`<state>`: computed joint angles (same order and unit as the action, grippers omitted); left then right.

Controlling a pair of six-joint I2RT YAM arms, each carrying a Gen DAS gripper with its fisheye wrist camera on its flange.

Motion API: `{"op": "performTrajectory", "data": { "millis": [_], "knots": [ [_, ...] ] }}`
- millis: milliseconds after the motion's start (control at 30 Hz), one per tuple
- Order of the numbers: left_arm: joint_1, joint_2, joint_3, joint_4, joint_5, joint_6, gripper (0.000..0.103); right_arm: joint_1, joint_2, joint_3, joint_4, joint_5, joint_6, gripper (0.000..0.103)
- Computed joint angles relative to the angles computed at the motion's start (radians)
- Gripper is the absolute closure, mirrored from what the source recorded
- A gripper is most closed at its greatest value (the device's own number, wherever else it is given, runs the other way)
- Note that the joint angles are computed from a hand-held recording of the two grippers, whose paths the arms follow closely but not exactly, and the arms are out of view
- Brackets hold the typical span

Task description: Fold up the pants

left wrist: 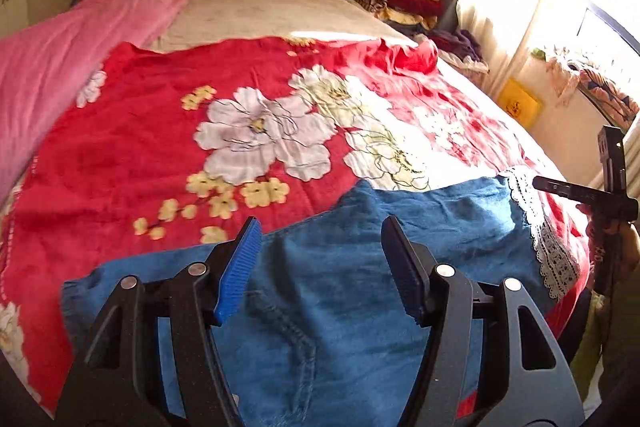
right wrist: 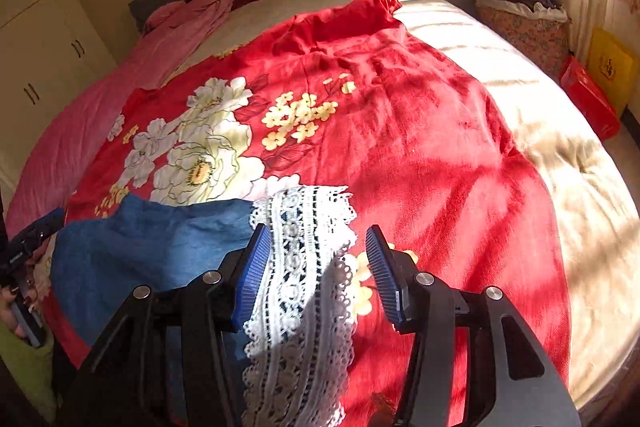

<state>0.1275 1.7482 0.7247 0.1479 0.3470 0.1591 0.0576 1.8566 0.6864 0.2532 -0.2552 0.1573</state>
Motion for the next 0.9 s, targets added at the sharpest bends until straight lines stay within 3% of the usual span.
{"op": "performTrajectory", "data": {
  "millis": [133,300,333,400,433,500,600,700,900],
  "knots": [
    [-0.067,0.186,0.149,-0.026,-0.043,-0.026,0.048,0.01,0.101,0.044,0.047,-0.054,0.004,0.055],
    [-0.1,0.35,0.299,-0.093,-0.02,-0.054,0.048,0.02,0.137,0.041,0.09,-0.102,-0.008,0.074],
    [-0.108,0.372,0.312,-0.094,-0.022,-0.065,0.051,0.011,0.134,0.032,0.102,-0.131,-0.012,0.082],
    [-0.13,0.381,0.294,-0.068,-0.046,-0.081,0.075,0.001,0.112,-0.005,0.149,-0.171,-0.02,0.088],
    [-0.135,0.37,0.281,-0.058,-0.04,-0.082,0.094,0.0,0.095,-0.025,0.171,-0.185,-0.024,0.089],
    [-0.146,0.323,0.234,-0.022,-0.059,-0.09,0.097,0.002,0.055,-0.066,0.214,-0.19,-0.03,0.09],
    [-0.146,0.252,0.192,0.033,-0.08,-0.087,0.097,0.0,-0.014,-0.079,0.214,-0.156,-0.044,0.09],
    [-0.16,0.238,0.224,0.022,-0.11,-0.073,0.098,0.008,-0.044,-0.024,0.164,-0.111,-0.081,0.09],
    [-0.192,0.4,0.339,0.019,-0.2,-0.097,0.099,0.082,0.168,0.217,-0.032,0.101,-0.156,0.089]
  ]
}}
